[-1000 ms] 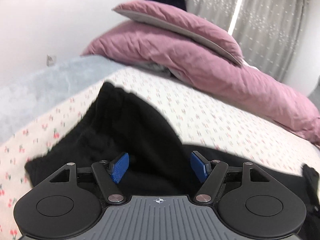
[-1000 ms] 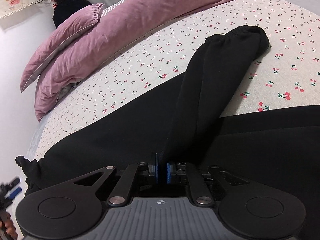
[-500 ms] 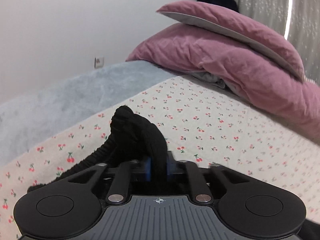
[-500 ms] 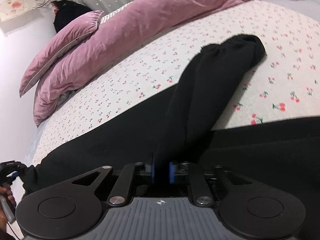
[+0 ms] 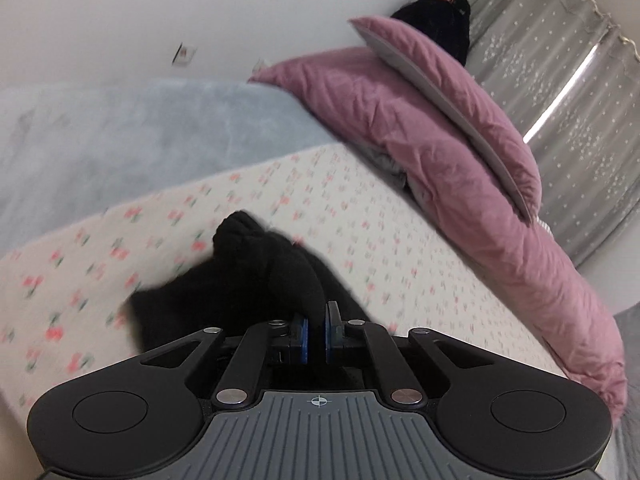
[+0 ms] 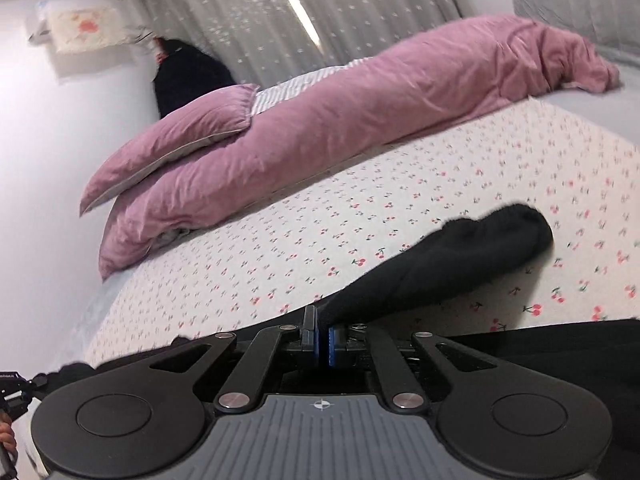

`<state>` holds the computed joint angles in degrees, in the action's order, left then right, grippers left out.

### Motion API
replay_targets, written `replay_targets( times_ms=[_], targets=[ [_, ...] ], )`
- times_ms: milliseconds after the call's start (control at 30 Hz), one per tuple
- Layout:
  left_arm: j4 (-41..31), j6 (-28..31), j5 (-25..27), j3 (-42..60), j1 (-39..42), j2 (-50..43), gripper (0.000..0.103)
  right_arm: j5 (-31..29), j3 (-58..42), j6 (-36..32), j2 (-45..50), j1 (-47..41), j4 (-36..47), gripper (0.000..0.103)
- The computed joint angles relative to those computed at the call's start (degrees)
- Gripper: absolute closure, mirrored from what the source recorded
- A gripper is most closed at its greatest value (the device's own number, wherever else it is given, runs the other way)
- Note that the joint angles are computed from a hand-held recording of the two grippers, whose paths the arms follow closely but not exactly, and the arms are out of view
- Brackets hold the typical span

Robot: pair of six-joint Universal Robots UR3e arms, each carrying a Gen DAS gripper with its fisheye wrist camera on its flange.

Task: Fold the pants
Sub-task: 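Grasp the elastic waistband with both grippers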

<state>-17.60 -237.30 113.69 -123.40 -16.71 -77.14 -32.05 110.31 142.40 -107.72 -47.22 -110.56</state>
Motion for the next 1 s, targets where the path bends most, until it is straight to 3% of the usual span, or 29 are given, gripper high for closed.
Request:
replay_targets(
  times_ms=[100, 267, 533, 633, 833, 900, 967, 1000],
  targets=[
    [1.99, -0.98, -2.90, -7.34, 1.09, 4.84, 0.098, 0.10, -2.15, -10.59, -4.00, -3.05, 14.68, 0.098],
    [4.33, -0.22, -5.75, -14.66, 2.70, 9.12, 0.098, -2.38, -3.03, -20.71, -7.97, -6.54, 29.32, 0.098],
    [2.55, -0.76, -4.93, -18.05, 1.11, 15.08, 0.098, -6.94, -2.08, -28.37, -12.61, -12.07, 40.22, 0.098],
    [0.53, 0.47, -5.68, -18.81, 1.82, 15.90, 0.097, -8.49, -0.86, -28.06, -12.71, -12.16, 39.15, 0.099],
    [-0.17, 2.53, -8.16, -20.22, 4.67, 13.67, 0.093, -15.73, 8.49, -17.50, -10.29, -4.28, 18.68, 0.101],
    [-1.84, 2.24, -6.88, -19.03, 3.51, 13.36, 0.090, -15.41, 8.24, -17.63, -11.18, -4.27, 18.90, 0.101],
    [-4.27, 2.45, -4.94, -16.83, 1.44, 12.53, 0.087, -15.50, 6.41, -18.27, -11.11, -4.50, 20.92, 0.095],
    [-6.44, 2.85, -3.54, -14.77, -0.19, 11.57, 0.084, -15.86, 5.66, -18.17, -11.20, -4.84, 21.42, 0.086]
  ],
)
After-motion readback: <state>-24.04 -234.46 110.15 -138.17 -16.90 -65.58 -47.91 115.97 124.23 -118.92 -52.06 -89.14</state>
